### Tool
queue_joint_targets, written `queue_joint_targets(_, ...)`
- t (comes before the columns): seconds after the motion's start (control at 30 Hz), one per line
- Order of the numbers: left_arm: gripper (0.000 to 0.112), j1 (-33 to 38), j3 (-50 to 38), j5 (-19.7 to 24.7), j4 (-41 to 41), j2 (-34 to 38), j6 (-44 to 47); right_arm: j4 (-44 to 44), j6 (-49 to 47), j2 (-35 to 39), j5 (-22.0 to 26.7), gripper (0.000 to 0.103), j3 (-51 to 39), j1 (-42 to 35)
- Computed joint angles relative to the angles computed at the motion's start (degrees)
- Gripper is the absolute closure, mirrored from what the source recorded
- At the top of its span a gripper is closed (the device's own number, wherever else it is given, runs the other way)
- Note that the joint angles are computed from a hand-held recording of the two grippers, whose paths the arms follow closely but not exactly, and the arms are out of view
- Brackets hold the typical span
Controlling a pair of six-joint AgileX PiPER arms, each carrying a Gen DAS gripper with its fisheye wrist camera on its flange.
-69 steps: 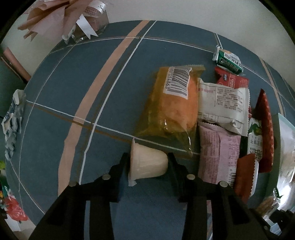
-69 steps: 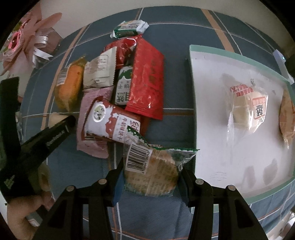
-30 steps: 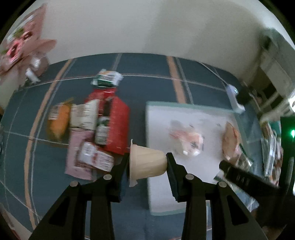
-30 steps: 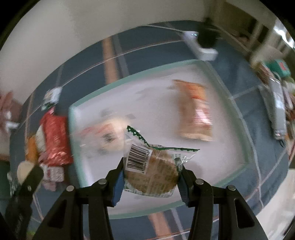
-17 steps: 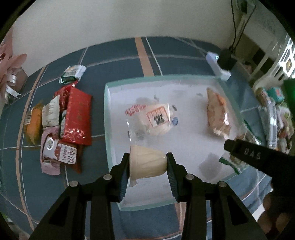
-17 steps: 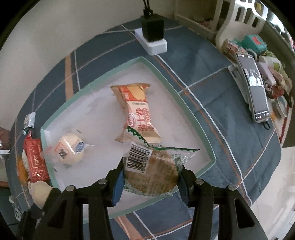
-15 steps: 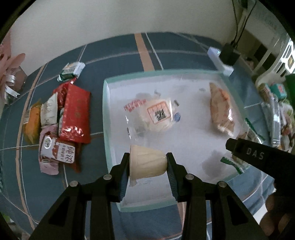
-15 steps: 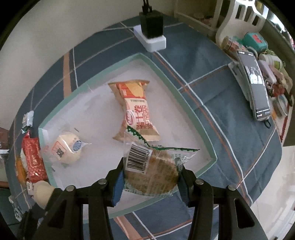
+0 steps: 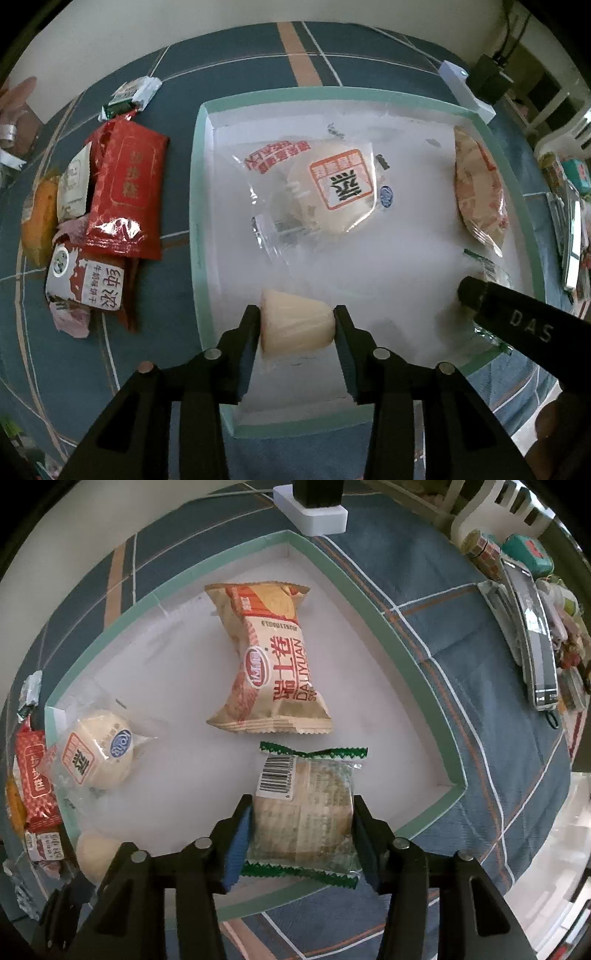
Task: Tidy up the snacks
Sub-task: 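Carry the cup cake and cracker pack into the tray and release both, then move both tools back toward the remaining snack pile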
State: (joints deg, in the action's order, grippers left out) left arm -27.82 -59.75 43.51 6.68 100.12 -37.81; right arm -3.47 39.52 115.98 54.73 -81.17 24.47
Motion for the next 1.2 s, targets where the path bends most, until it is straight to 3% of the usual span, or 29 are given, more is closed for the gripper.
queue_joint_targets(0.03,0.061,0.1,0.0,0.1,0.3,-0.2,-0.4,-0.5,0.7,-0.2,0.2,0.017,-0.1,0.2)
queue_joint_targets(0.17,0.041,0.6,0.4,0.2,0.1,-1.6,-0.9,-1.1,1.9,-1.1,0.4,0.012,-0.2,0.5)
queue_joint_targets(0.23,0.033,0.9,0.8,0.1,-0.3,-2.7,-0.8,-1.0,2.1,-1.4,0.2,0.001,-0.4,0.4)
queue_joint_targets(0.43,0.017,1.3,2.0,0.5,1.5,-6.8,-3.1,-1.1,2.6,-4.1,-1.2,0.0,0.2,0.3)
queue_joint_targets(0.87,0.015,9.3,4.4,4.0,10.6,-12.8,-14.7,-3.6,4.2,-6.5,-1.3,0.0,1.4,1.7)
queue_joint_targets(1.2,0.015,23.5,6.3,4.2,10.4,-15.5,-10.0,-2.0,0.2,-2.9,-0.6,0.0,-3.6,7.0)
